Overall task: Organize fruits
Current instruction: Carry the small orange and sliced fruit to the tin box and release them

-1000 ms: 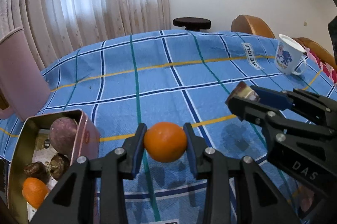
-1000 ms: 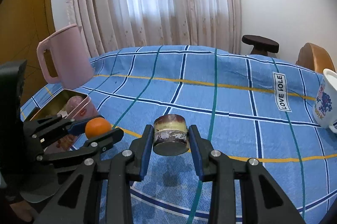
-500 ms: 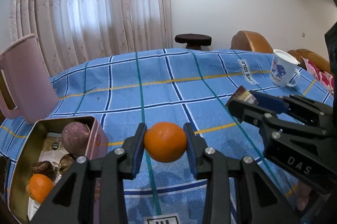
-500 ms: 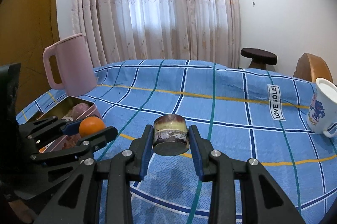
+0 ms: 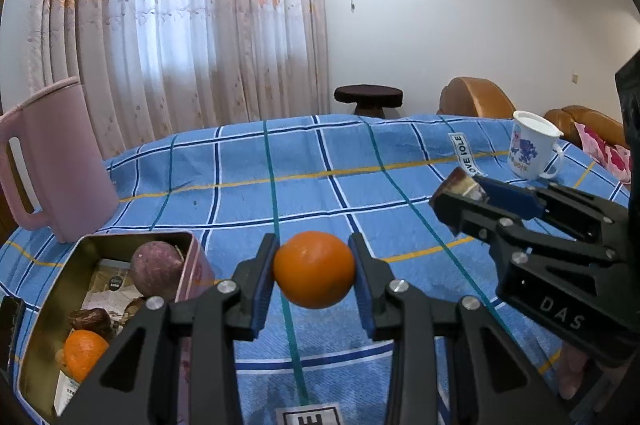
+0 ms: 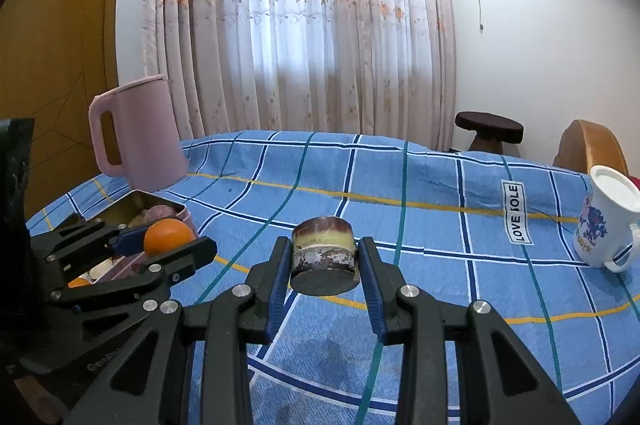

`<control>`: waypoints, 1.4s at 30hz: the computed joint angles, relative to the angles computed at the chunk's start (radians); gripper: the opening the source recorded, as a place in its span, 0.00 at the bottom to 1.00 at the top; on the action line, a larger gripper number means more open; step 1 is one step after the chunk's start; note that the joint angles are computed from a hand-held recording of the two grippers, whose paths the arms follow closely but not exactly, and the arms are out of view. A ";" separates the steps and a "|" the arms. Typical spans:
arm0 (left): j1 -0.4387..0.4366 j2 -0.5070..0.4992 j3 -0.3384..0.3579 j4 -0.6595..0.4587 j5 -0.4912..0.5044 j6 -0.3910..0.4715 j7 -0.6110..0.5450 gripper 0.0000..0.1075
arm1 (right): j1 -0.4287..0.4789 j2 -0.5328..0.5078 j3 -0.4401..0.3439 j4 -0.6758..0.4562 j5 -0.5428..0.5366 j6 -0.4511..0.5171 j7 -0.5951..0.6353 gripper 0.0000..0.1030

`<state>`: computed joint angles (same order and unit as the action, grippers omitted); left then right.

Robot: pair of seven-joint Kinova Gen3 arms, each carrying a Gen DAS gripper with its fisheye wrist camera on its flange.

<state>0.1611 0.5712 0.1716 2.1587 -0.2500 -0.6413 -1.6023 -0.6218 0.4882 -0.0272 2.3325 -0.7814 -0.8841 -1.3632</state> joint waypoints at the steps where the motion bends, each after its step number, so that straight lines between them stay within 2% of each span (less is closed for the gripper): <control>1: -0.002 0.000 0.000 0.004 -0.001 -0.007 0.001 0.34 | -0.005 0.001 0.000 0.002 -0.005 -0.008 0.002 0.35; 11: -0.002 0.001 -0.011 0.048 0.001 -0.101 -0.006 0.34 | -0.045 0.013 -0.009 0.016 -0.055 -0.074 0.028 0.35; 15: -0.006 0.004 -0.016 0.078 0.006 -0.168 -0.006 0.34 | -0.049 0.018 -0.017 0.026 -0.059 -0.103 0.014 0.35; 19: -0.013 0.004 -0.019 0.095 -0.004 -0.201 0.002 0.34 | -0.048 0.016 -0.031 0.044 -0.045 -0.121 -0.016 0.35; 32: -0.056 -0.006 -0.004 0.100 -0.087 -0.180 0.044 0.34 | -0.057 -0.009 -0.033 0.046 -0.073 -0.061 -0.018 0.35; 42: -0.179 -0.054 0.015 0.106 -0.253 -0.105 0.142 0.34 | -0.061 -0.041 -0.016 -0.040 -0.098 0.080 0.092 0.35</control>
